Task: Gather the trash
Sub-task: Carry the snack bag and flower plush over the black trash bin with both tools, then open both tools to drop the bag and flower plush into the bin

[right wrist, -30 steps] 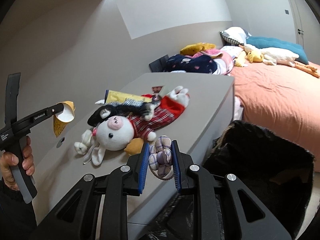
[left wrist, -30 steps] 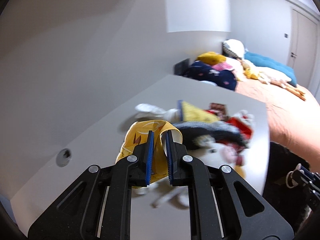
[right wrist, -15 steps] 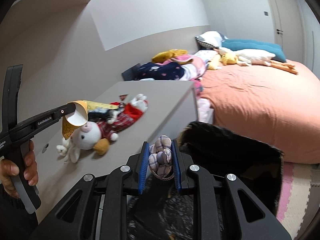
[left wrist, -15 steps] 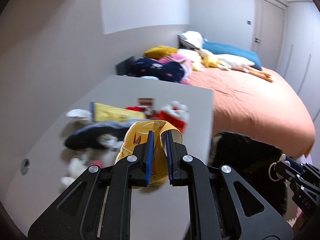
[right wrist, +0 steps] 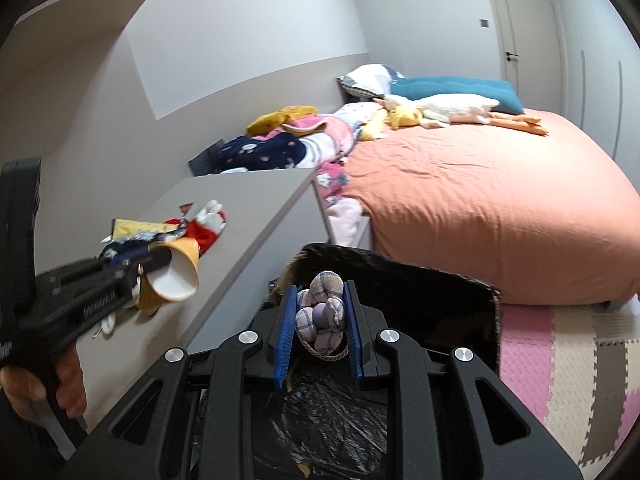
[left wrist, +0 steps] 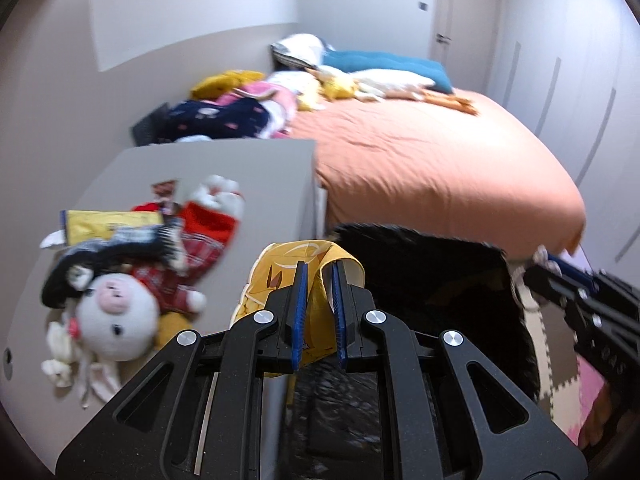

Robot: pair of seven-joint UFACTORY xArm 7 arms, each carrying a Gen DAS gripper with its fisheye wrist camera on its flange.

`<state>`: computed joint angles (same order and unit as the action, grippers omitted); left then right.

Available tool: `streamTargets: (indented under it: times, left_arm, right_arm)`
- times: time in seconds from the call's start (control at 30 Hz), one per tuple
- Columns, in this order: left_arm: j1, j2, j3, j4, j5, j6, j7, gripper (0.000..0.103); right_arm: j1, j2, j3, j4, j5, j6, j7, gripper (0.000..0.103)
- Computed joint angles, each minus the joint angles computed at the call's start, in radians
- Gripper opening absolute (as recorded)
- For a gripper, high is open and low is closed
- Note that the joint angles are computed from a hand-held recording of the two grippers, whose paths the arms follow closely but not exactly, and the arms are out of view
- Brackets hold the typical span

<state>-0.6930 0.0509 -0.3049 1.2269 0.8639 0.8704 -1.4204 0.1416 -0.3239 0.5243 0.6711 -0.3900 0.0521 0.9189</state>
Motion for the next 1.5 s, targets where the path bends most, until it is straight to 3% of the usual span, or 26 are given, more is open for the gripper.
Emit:
streamTargets:
  times: [0.07,0.1,0.13,0.17,0.3,0.37,0.67,0.77,1.1,1.5]
  left_arm:
    - [0.004,0.021,0.0,0.005,-0.043,-0.055,0.051,0.015]
    - [0.009,0.036,0.003,0.006,-0.085,-0.097,0.096,0.022]
    - [0.01,0.053,0.004,0.011,-0.126,-0.124,0.138,0.06]
    - [0.01,0.069,-0.002,0.02,-0.132,-0.125,0.15,0.097]
    - [-0.049,0.097,0.023,0.039,-0.05,-0.102,0.127,0.096]
    - [-0.051,0.098,0.031,0.033,-0.068,-0.125,0.141,0.096]
    - [-0.041,0.085,0.039,0.004,-0.154,-0.177,0.205,0.096]
    - [-0.043,0.071,0.044,-0.014,-0.134,-0.176,0.171,0.096]
    - [0.017,-0.051,0.014,-0.13,-0.127,-0.159,0.093,0.096]
    - [0.129,-0.248,-0.058,-0.304,-0.154,-0.107,0.053,0.096]
  right_arm:
    - [-0.019,-0.025,0.004,-0.019,0.008,-0.001,0.031,0.031]
    - [-0.038,-0.038,0.015,-0.026,0.011,0.001,0.052,0.044]
    - [-0.058,-0.056,0.028,-0.037,0.015,0.0,0.079,0.06]
    - [-0.089,-0.081,0.046,-0.052,0.021,-0.006,0.117,0.065]
    - [-0.153,-0.126,0.091,-0.055,0.016,0.046,0.173,0.068]
    - [-0.171,-0.131,0.106,-0.047,-0.001,0.081,0.197,0.068]
    - [-0.174,-0.092,0.11,-0.029,-0.069,0.057,0.241,0.071]
    - [-0.173,-0.084,0.115,-0.02,-0.082,0.059,0.252,0.071]
    - [-0.192,-0.001,0.169,0.057,-0.194,0.067,0.322,0.071]
    - [-0.128,0.173,0.192,0.209,-0.442,0.13,0.482,0.071]
